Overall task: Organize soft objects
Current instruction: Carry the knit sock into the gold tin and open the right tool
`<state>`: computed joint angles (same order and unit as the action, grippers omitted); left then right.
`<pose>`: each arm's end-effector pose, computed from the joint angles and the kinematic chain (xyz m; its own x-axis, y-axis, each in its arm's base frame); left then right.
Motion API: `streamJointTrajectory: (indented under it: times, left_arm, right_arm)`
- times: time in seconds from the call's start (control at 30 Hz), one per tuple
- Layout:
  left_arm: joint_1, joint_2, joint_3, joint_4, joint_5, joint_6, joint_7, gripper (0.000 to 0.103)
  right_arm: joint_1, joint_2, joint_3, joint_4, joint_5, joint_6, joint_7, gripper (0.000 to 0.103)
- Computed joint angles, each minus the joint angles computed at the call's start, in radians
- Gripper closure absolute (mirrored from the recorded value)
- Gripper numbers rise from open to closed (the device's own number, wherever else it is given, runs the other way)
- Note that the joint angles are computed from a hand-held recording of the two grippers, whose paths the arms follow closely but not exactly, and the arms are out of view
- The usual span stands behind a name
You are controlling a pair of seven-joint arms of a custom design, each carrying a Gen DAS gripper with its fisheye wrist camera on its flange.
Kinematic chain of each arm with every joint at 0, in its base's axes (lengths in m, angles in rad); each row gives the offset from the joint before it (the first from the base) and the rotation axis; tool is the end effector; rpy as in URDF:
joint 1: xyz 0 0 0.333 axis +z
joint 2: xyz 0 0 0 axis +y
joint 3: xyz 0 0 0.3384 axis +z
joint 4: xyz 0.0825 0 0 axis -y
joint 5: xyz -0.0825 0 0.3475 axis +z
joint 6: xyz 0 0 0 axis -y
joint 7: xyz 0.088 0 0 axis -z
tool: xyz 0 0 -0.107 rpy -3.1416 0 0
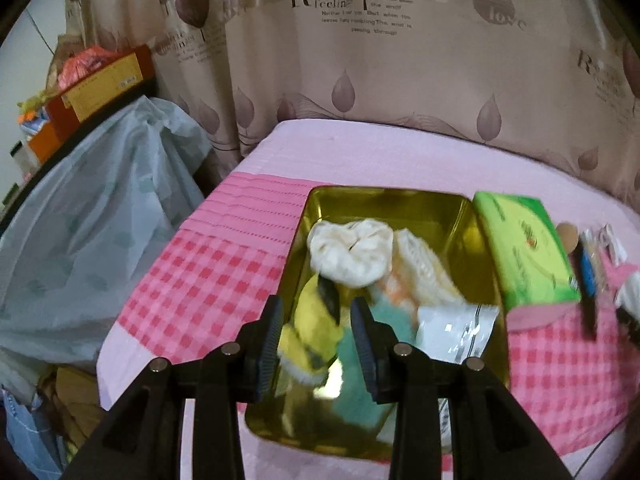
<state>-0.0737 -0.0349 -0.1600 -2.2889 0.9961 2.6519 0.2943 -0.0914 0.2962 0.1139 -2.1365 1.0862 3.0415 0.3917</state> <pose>0.4878 -0.1403 0.4441 0.2715 -0.9547 -0.1220 -0.7518 -0.1313 -0.6461 0.5698 -0.0588 0.3571 0.1463 -0.9883 -0.0438 -0.7774 -0.0875 -0.6228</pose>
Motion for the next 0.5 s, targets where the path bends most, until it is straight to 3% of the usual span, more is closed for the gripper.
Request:
streamJointTrajectory:
  times: [0.13,0.2,0.23,0.5]
  left_arm:
    - [0.008,-0.020,0.005,-0.025,0.036,0.051,-0.030,0.067]
    - [0.014,-0.025,0.001,-0.031,0.074,0.056,-0.067,0.054]
    - [0.017,-0.024,0.002,-0.034,0.082,0.062,-0.078,0.053]
    - [0.026,-0.020,0.006,-0.040,0.057,0.085,-0.070,0.052]
  right_arm:
    - [0.005,0.000,0.003,-0.005,-0.003,0.020,0.003,0.068]
    - [0.008,-0.004,0.006,-0.013,-0.004,0.034,0.008,0.069]
    - [0.009,-0.007,0.009,-0.018,-0.005,0.040,0.011,0.069]
    - [-0.007,-0.019,0.049,-0.039,0.033,0.095,-0.014,0.072]
